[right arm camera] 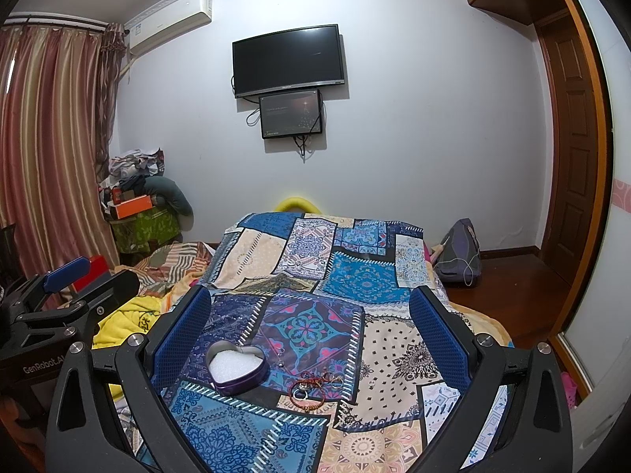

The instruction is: Organize jewelry

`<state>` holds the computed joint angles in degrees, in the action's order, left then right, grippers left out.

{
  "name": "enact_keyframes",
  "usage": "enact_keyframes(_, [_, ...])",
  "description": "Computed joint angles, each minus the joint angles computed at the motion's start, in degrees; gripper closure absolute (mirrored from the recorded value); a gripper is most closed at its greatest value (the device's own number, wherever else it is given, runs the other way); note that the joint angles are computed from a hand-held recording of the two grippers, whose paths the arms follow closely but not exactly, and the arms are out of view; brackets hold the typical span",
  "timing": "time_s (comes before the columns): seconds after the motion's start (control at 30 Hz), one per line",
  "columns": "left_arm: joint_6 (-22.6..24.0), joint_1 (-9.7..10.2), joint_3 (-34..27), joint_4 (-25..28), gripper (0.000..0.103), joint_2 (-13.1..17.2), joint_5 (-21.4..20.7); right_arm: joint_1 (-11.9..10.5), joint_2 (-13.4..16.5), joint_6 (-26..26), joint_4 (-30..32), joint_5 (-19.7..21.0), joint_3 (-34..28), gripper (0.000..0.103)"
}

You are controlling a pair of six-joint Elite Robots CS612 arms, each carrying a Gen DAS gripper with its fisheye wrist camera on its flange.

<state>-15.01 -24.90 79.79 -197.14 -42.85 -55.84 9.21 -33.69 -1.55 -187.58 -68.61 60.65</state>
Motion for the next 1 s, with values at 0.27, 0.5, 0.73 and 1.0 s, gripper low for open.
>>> enact_keyframes(0.27, [0.0,-0.02,0.1,0.1,0.0,-0.1,-0.1,-0.1,-0.1,-0.1,0.1,0.1,0.1,0.003])
enact_keyframes(0.5, [0.3,-0.04,0.1,0.0,0.0,-0.1,-0.1,0.0,-0.1,-0.1,0.1,0.0,0.1,0.003])
enact_keyframes(0.73, [0.2,-0.02,0.2,0.1,0.0,-0.2,-0.4,0.0,-0.2,0.0,0.1,-0.1,0.2,0.003])
enact_keyframes(1.0, [0.2,0.0,0.2,0.3,0.0,-0.3,-0.6,0.0,-0.1,0.0,0.2,-0.1,0.1,0.003])
